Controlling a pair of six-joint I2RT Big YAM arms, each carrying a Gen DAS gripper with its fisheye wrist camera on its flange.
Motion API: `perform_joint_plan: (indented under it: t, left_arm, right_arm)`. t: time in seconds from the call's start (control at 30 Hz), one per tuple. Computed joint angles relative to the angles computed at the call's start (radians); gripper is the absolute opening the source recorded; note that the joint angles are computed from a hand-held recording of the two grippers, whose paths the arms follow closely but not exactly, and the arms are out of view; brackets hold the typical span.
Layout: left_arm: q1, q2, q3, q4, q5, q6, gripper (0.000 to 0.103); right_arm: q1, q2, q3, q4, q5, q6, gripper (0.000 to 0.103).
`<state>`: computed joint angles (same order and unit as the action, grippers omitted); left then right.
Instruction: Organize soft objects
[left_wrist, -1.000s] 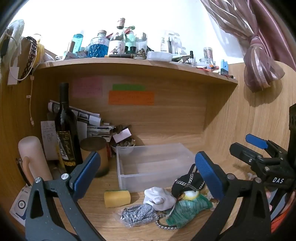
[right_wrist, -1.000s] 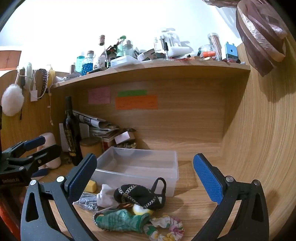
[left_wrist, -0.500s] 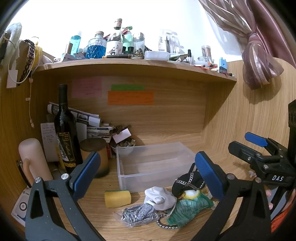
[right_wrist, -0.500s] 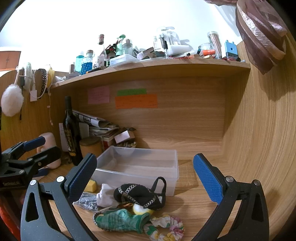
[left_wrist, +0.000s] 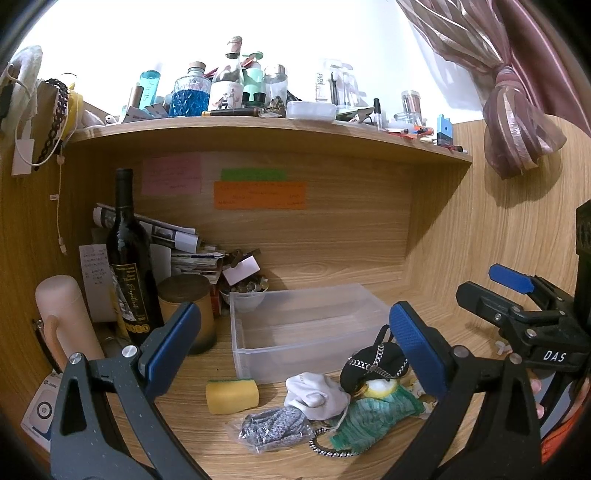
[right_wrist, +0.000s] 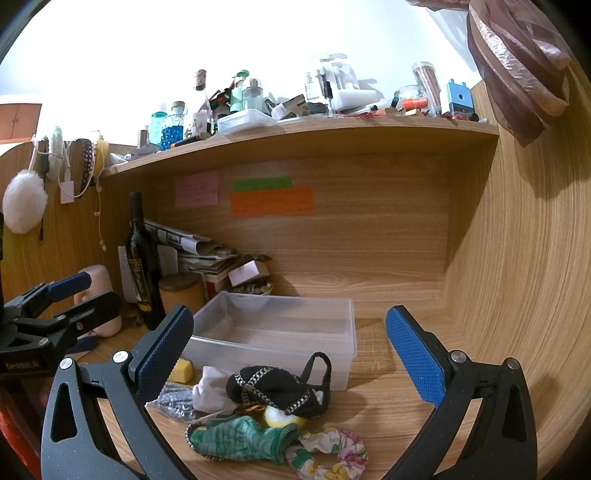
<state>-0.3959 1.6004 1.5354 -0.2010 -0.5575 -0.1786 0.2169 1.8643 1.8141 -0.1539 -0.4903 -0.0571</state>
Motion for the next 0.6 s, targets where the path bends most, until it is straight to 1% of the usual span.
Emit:
perform_joint_plan:
  t: [0.6]
  left_arm:
    - [0.004,0.013,0.012,-0.006,0.008,-0.013,0.103]
  right_arm:
    - [-0.002,-0.001,-0.003,0.003,-0.003,0.007,0.103]
